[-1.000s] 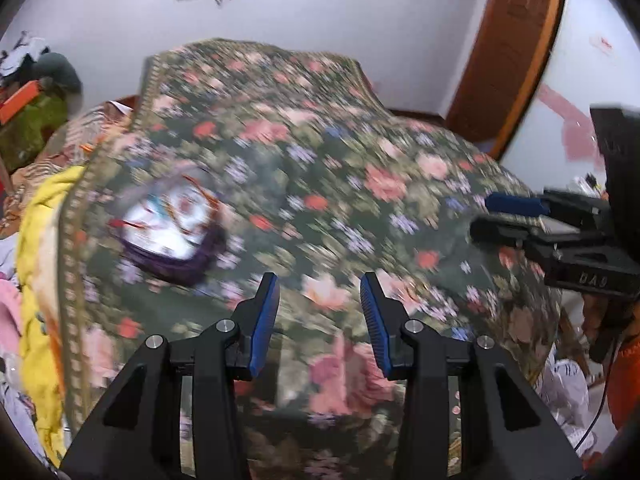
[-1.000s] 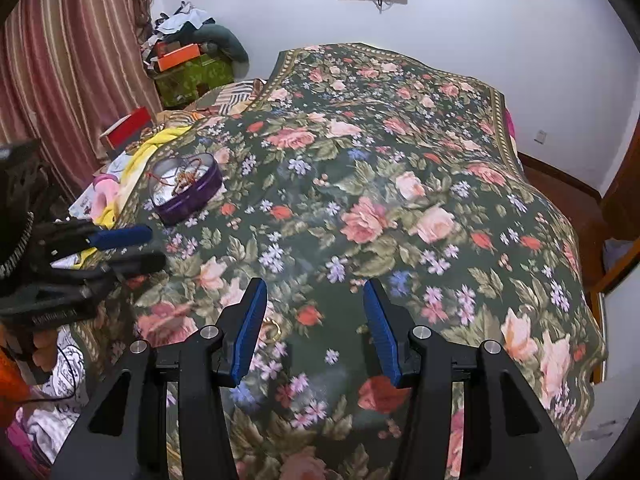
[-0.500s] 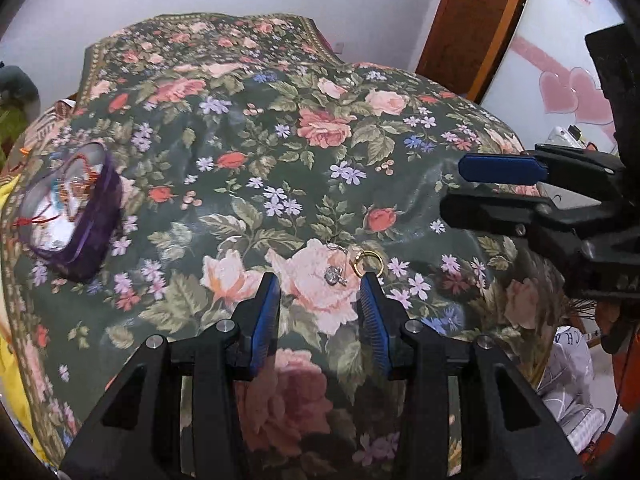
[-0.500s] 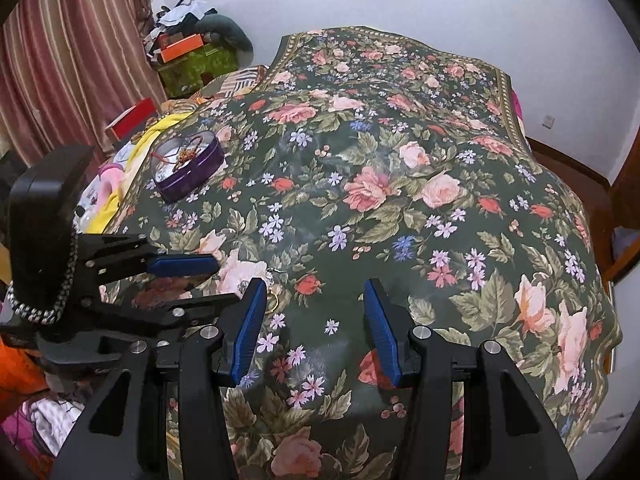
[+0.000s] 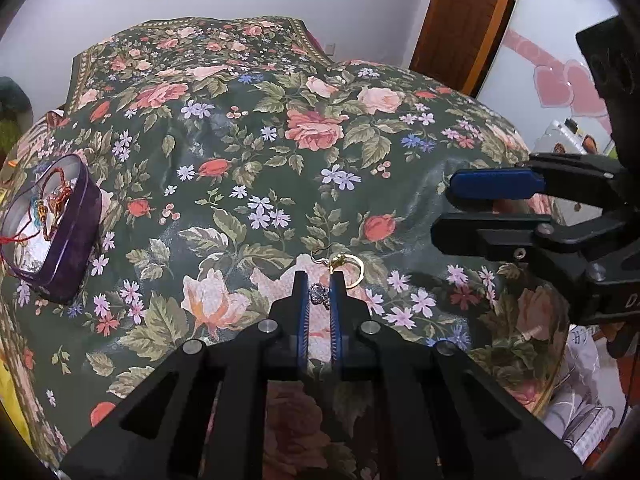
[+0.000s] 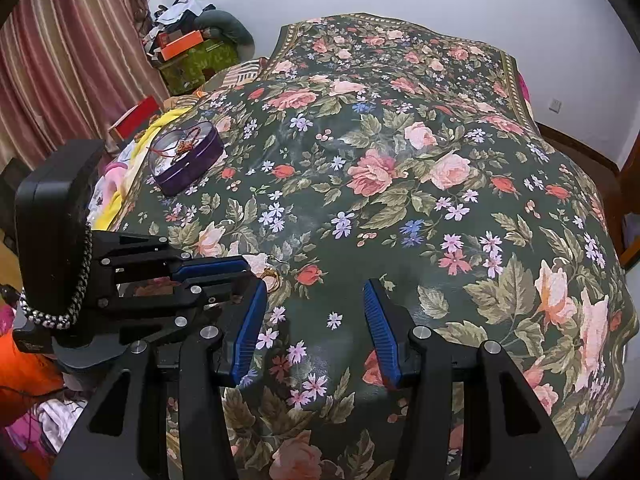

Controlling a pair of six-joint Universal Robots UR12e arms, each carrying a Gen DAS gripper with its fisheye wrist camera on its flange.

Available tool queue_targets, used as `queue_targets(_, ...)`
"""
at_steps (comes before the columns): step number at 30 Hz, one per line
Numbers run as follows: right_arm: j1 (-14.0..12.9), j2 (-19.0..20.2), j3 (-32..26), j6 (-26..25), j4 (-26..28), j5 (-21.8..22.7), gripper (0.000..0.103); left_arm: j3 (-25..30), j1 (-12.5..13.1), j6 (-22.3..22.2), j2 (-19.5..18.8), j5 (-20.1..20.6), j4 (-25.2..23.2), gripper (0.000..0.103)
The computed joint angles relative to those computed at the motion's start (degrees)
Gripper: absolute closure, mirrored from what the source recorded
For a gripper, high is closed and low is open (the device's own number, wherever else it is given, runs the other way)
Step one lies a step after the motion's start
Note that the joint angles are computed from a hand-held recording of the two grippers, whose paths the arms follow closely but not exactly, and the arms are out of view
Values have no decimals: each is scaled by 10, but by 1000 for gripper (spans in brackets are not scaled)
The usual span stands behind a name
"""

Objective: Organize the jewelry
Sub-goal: 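Grasp a silver ring with left tool while right tool reaches a gold ring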

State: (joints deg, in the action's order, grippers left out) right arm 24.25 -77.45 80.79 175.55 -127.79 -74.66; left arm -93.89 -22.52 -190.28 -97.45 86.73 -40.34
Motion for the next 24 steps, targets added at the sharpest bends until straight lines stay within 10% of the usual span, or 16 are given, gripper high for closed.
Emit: queue_targets(24, 30, 37, -32, -46, 35, -5, 57, -47, 20, -50, 57, 54, 86, 94)
